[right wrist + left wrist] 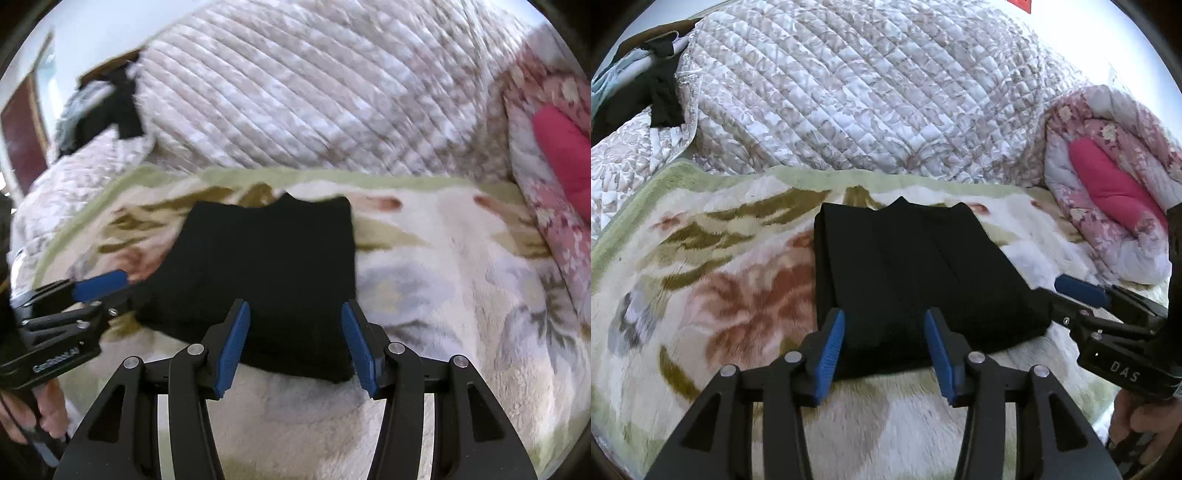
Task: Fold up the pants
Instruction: 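Open both grippers and pull them back from the folded pants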
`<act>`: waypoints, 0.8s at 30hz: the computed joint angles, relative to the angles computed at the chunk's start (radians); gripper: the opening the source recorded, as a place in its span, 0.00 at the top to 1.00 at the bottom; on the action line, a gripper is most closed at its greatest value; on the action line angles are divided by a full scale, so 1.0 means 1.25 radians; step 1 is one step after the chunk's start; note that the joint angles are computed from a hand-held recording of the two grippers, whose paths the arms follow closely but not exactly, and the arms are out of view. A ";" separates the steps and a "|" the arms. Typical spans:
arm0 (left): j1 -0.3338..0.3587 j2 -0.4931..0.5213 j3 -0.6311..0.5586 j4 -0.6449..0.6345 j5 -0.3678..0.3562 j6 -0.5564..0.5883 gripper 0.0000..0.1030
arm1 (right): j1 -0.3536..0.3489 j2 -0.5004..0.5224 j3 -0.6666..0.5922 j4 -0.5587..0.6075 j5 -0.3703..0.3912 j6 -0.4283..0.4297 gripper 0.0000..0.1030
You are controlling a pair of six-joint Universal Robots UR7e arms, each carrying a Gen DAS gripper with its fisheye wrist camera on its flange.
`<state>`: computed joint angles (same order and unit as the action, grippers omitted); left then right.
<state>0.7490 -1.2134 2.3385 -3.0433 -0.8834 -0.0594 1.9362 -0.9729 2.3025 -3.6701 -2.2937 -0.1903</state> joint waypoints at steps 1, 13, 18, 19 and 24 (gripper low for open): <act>0.009 0.010 -0.008 0.017 0.004 -0.006 0.53 | -0.009 -0.001 -0.006 0.039 -0.005 0.022 0.49; 0.035 0.008 0.002 0.006 -0.028 0.000 0.47 | -0.042 -0.029 0.013 0.111 0.031 0.083 0.49; 0.011 -0.030 0.024 0.064 0.006 -0.057 0.47 | -0.010 -0.046 0.040 0.070 0.023 0.064 0.49; 0.007 -0.036 0.029 0.071 0.006 -0.062 0.47 | -0.006 -0.045 0.043 0.063 0.022 0.060 0.49; -0.020 -0.046 0.052 0.075 0.010 -0.078 0.47 | 0.000 -0.046 0.060 0.079 0.039 0.076 0.49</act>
